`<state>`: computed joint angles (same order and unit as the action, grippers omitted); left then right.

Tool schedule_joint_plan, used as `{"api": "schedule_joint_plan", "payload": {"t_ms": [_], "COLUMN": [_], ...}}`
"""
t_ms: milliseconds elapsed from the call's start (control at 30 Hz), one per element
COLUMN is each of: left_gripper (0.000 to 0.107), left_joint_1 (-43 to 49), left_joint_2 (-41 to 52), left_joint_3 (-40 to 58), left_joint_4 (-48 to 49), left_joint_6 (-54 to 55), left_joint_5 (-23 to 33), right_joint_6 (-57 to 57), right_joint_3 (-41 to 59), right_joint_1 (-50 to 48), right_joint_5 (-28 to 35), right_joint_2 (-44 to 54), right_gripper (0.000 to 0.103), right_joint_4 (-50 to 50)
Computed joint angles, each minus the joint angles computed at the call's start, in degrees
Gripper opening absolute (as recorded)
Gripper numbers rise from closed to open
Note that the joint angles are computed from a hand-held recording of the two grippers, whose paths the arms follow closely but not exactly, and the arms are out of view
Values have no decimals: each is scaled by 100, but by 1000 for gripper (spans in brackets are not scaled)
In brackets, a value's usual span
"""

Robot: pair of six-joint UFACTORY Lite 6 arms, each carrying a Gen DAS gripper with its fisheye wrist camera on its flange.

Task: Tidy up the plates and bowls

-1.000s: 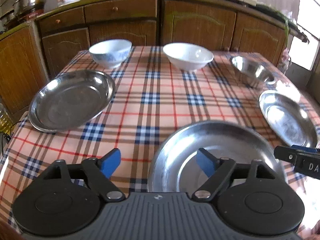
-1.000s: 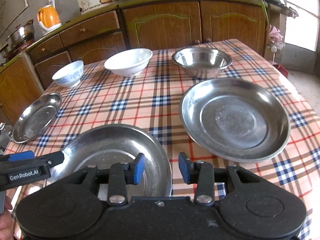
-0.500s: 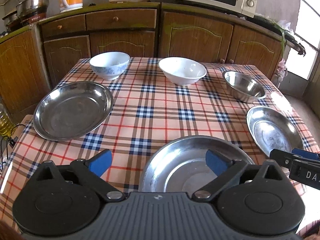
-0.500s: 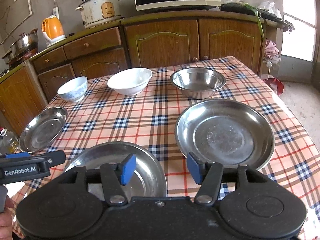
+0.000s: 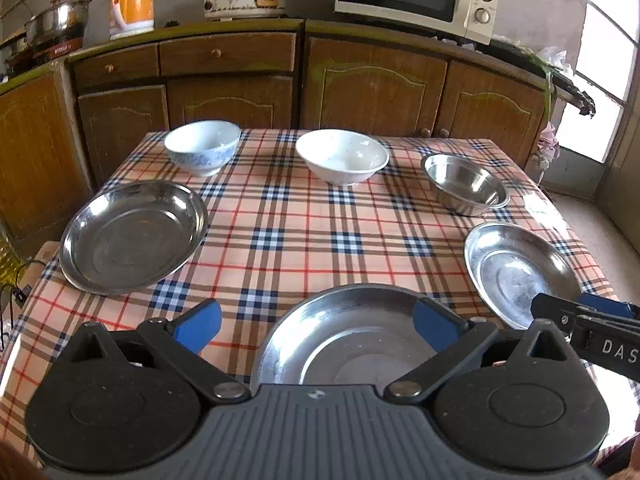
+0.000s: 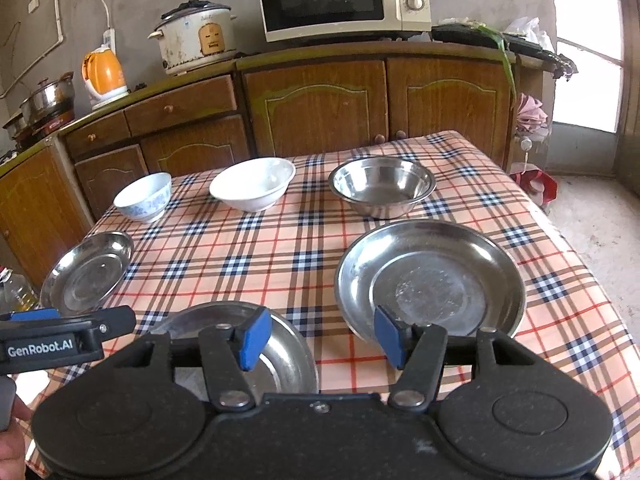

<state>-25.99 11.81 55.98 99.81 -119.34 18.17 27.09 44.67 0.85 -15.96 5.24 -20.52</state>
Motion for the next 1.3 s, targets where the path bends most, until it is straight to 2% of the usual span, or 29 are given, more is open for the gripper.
{"api": "schedule_joint_plan", "payload": {"t_ms": [433,767,833,933,1033,1300], "left_gripper": [103,103,103,103,103,103], "left_joint_1": [-478,-768,-805,-832,-861,-851], "left_joint_2": [334,931,1074,1309,1570,2472], "left_joint_3": [652,1395,1563,1821,2133,3240], "left_joint_4": [-568,-1017,-1161,-1293,-1574,-2751], "left_joint_6": [686,1271,1449,1684,2007,3208], "left_joint_5": [43,52,48,18,62,70], "right_joint_6": [733,1381,1523,1623,1414,2171], "right_joint_3": [-52,142,283,616,1048,2090], "right_joint_1": [-814,-1606,-1754,-1986,-2132,-2602], "right_joint_5": [-90,-289,-344,-426,-253,-212], "right_joint_2": [-246,-83,48,420,888,2015], "right_gripper": [70,71,72,79,79,79], "right_joint_4": [-1037,-2036,-2290,-2645,-2478,-3146]}}
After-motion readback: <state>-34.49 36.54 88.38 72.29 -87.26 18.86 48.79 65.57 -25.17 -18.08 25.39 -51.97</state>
